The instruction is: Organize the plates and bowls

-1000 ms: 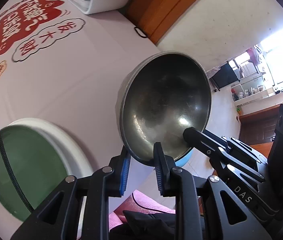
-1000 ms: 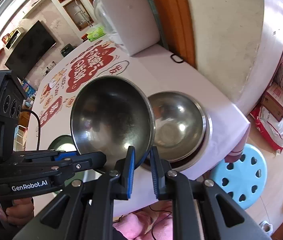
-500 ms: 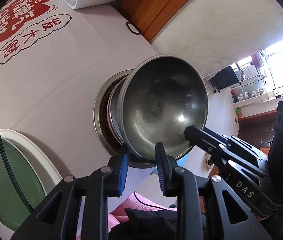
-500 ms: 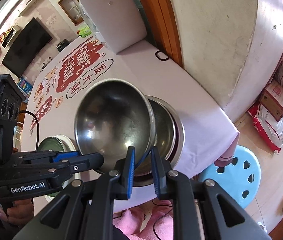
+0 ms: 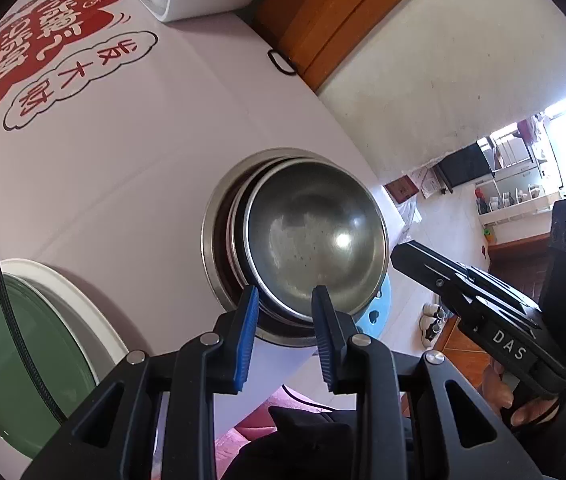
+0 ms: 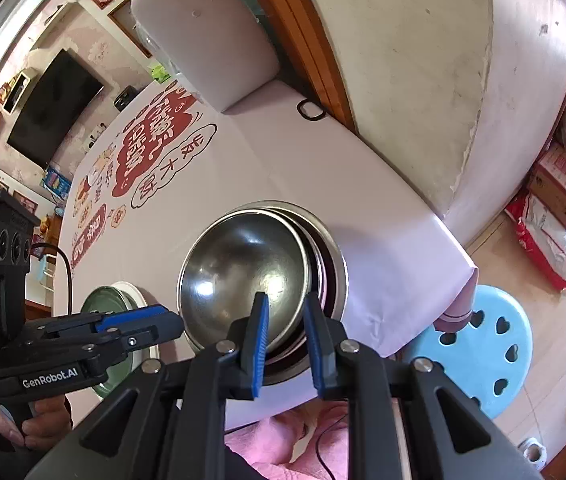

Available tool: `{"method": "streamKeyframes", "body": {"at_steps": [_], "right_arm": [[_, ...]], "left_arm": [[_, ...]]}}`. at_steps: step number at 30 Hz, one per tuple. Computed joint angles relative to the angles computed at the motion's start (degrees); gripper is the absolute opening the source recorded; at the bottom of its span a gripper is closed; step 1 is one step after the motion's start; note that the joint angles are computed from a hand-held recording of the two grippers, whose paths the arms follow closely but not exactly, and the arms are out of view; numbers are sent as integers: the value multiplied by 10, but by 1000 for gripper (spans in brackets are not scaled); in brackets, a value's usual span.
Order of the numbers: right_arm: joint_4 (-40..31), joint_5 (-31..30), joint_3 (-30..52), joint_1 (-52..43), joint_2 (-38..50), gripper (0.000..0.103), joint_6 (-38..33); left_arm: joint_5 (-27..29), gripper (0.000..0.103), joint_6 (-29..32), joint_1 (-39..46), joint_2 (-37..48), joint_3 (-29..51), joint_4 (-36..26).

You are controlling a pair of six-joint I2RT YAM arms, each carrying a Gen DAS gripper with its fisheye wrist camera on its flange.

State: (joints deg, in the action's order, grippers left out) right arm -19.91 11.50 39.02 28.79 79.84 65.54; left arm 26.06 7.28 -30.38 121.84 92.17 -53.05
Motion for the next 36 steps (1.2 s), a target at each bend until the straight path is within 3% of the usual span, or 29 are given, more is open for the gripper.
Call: {"method": "streamKeyframes", "body": {"at_steps": [5,8,10,12,18,29,36], "right_arm": [[46,-34,-37,-29,-21,21,3],[68,-55,-55,-48,-29,33,7],[80,-68,-66,-60,-32,40,7],[102,-92,-80,-77,-32,42,7],[155,-159,-113,-116,-17,43,11],[281,-314,-155,-203,61,50,-8],[310,-383,-141,-247,117,50,-36]], "left_arm": [[-7,30,-8,4,-10,-11,18],[-12,32,-13,9,-9,-9,24],[-16,40,-18,15,-10,-13,28],[-17,49,-26,15,-4,-8,30],[-24,55,-45,12,22,12,19],[-31,55,-78,2,85,62,-12],[-22,55,-94,-1,116,90,-29]]}}
